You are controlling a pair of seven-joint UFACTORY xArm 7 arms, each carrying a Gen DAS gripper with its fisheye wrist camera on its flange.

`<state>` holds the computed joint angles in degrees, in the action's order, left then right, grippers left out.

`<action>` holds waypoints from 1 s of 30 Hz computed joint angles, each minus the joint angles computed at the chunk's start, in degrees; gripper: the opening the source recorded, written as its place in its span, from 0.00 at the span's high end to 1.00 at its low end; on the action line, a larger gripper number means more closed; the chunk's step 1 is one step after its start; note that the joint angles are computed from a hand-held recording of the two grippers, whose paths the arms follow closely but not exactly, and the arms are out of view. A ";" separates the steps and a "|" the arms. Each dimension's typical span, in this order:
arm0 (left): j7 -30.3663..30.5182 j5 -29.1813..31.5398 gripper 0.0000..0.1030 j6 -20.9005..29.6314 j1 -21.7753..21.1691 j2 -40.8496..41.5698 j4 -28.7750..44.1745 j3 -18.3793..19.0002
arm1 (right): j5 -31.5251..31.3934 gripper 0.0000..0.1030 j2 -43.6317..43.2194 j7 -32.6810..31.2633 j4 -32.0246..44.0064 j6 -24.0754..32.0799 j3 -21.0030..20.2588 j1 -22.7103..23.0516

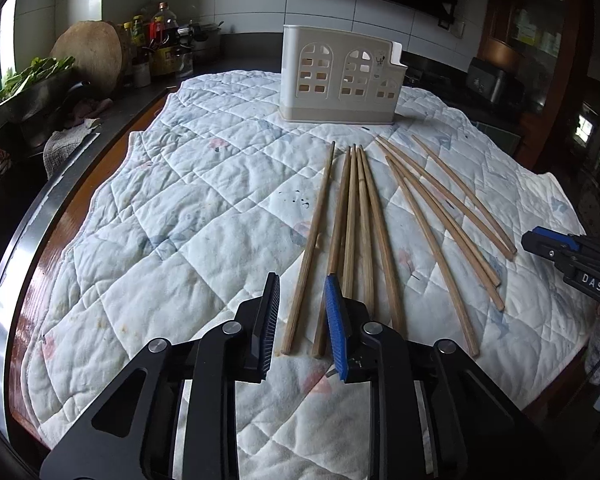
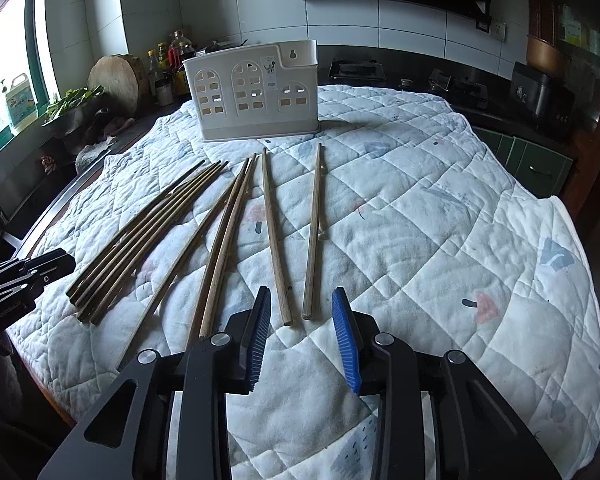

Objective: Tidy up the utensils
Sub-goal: 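Lower the left tool and close it on one chopstick while the right tool grasps another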

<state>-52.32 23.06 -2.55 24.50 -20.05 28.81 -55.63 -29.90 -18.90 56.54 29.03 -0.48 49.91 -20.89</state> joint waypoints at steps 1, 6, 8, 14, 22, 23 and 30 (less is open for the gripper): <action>0.18 0.26 0.80 0.05 0.53 0.60 0.32 -0.45 | -0.32 0.74 0.62 0.11 0.43 0.06 0.82 -0.96; 1.04 1.53 0.84 -0.46 3.08 3.93 1.54 -1.88 | -2.84 0.80 3.62 1.16 2.45 0.65 2.94 -3.97; 1.32 1.80 0.85 -0.47 4.17 5.20 2.04 -2.57 | -4.39 0.81 4.60 2.19 3.15 1.01 3.32 -4.68; 0.81 3.73 0.85 -0.03 9.49 7.72 3.43 -6.87 | -10.63 0.86 7.61 6.28 5.40 2.00 5.03 -7.46; -0.33 6.27 0.85 0.11 12.56 9.61 4.41 -9.13 | -17.63 0.89 10.98 10.82 7.93 4.71 2.90 -6.12; -0.68 6.62 0.85 0.02 14.10 9.78 4.68 -10.56 | -18.23 0.89 11.47 11.15 8.18 5.14 2.24 -5.49; 0.10 5.04 0.86 1.08 20.91 8.25 5.84 -18.05 | -22.97 0.90 14.25 14.30 9.72 7.58 -1.47 -1.64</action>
